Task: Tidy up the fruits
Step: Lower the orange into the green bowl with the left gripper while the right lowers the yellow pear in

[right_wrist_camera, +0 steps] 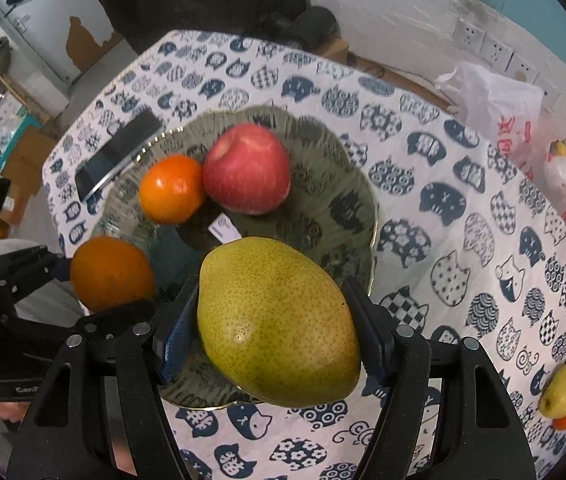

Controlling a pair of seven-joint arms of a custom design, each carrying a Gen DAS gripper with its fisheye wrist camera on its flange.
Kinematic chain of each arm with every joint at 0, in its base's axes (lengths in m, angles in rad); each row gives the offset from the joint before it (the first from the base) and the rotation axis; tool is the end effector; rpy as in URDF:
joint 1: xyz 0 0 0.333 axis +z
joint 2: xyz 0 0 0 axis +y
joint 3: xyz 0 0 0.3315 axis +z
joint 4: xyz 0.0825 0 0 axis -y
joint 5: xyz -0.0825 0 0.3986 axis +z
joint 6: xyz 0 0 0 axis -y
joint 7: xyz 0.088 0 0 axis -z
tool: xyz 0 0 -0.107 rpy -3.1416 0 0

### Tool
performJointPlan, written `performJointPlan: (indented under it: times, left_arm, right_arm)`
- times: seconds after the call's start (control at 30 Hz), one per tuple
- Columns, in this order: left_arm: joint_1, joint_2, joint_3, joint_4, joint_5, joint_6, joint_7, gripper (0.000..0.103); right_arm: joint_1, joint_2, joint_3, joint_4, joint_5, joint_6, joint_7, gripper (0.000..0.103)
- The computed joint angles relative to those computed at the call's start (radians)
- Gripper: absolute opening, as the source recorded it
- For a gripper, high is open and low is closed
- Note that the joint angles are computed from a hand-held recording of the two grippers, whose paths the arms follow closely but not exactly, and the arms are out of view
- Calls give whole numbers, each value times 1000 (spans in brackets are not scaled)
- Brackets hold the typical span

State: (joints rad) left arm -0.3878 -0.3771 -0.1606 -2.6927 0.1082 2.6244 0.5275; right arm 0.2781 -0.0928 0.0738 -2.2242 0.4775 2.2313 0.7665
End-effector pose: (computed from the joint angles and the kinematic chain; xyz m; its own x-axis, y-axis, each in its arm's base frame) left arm 0.3581 -0.2198 0.3847 0.3702 -0.9111 0.1813 -0.8739 -0.4078 -0.2647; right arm 0.4953 0.1973 0.4336 0.7717 -0.5911 -0.2345 -0.6358 -0.7086 -0.3060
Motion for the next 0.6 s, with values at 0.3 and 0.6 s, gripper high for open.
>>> performJointPlan:
  times: [0.3, 0.6]
  left_arm:
    - [14, 0, -15, 5, 7, -22, -1, 67]
    - [3, -16, -3, 6, 15, -45, 2, 68]
  right_arm:
    - [4, 12, 3, -1, -14, 3, 2, 71]
    - [5, 16, 1, 2, -11, -12, 9, 69]
